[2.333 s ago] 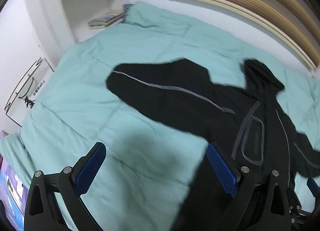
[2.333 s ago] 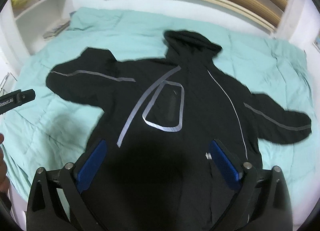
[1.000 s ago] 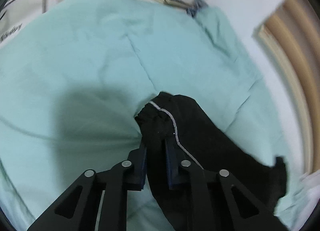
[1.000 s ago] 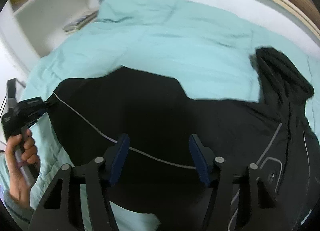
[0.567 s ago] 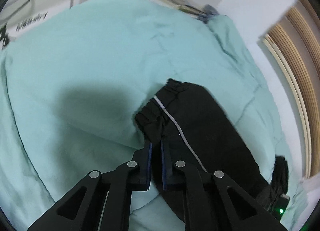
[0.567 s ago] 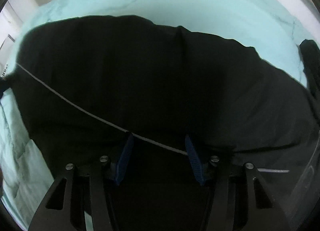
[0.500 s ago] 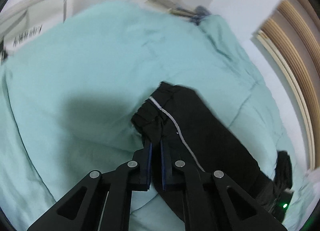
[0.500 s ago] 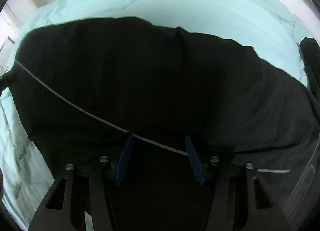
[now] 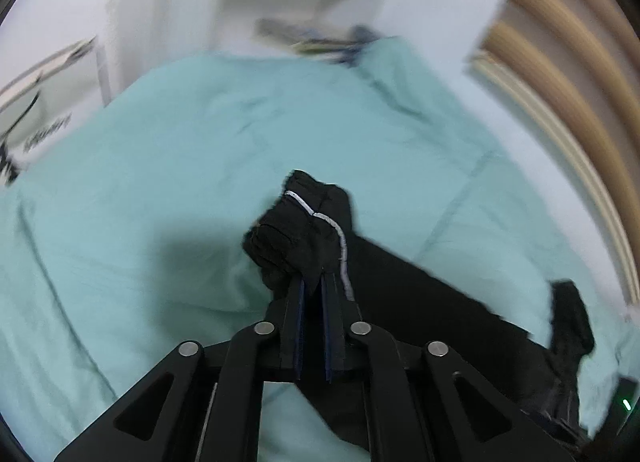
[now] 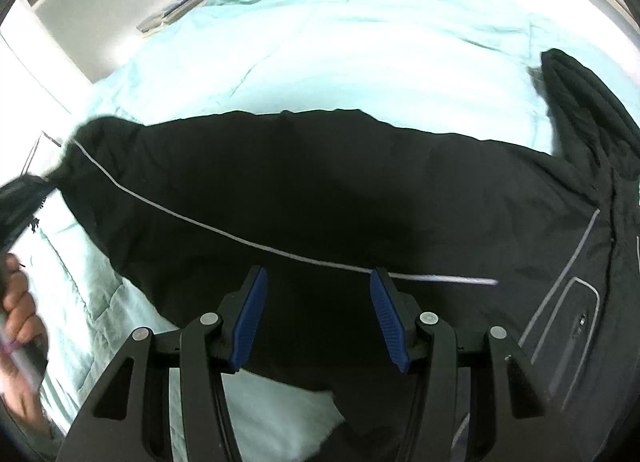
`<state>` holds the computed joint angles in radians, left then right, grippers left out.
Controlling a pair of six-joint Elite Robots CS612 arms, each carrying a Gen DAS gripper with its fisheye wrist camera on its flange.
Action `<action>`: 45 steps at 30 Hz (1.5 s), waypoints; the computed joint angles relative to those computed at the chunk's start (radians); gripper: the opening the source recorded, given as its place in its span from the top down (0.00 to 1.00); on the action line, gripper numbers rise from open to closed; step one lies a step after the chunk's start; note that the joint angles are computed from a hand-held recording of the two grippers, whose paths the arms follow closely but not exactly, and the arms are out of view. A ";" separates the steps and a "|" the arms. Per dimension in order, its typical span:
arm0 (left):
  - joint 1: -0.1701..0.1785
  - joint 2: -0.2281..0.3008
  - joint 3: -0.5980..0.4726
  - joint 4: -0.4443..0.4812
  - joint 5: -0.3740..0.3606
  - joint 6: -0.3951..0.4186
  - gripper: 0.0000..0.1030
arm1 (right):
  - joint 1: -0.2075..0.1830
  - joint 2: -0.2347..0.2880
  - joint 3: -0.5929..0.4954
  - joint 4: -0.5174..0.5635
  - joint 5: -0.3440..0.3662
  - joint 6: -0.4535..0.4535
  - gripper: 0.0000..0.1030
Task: Fold large clothes
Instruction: 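Lift the held sleeve and carry it across the jacket chest with left tool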
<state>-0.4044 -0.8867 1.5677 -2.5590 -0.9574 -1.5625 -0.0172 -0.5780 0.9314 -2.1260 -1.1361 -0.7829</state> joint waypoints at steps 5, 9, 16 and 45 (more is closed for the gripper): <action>0.040 0.014 0.065 -0.115 -0.115 -0.092 0.56 | -0.003 -0.010 0.006 0.000 -0.025 -0.014 0.44; 0.062 0.037 0.083 -0.236 -0.166 -0.086 0.34 | 0.000 0.011 -0.024 0.039 -0.064 -0.021 0.44; 0.076 0.076 0.050 -0.279 -0.161 0.005 0.52 | 0.008 0.020 -0.036 0.046 -0.077 -0.042 0.44; -0.083 0.408 -0.746 -0.177 -0.400 0.808 0.77 | -0.138 -0.016 -0.028 -0.110 -0.092 0.123 0.44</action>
<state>-0.4873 -0.4785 0.8220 -2.7358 -1.3576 -0.7547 -0.1554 -0.5941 0.9034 -2.2364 -1.2284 -0.6595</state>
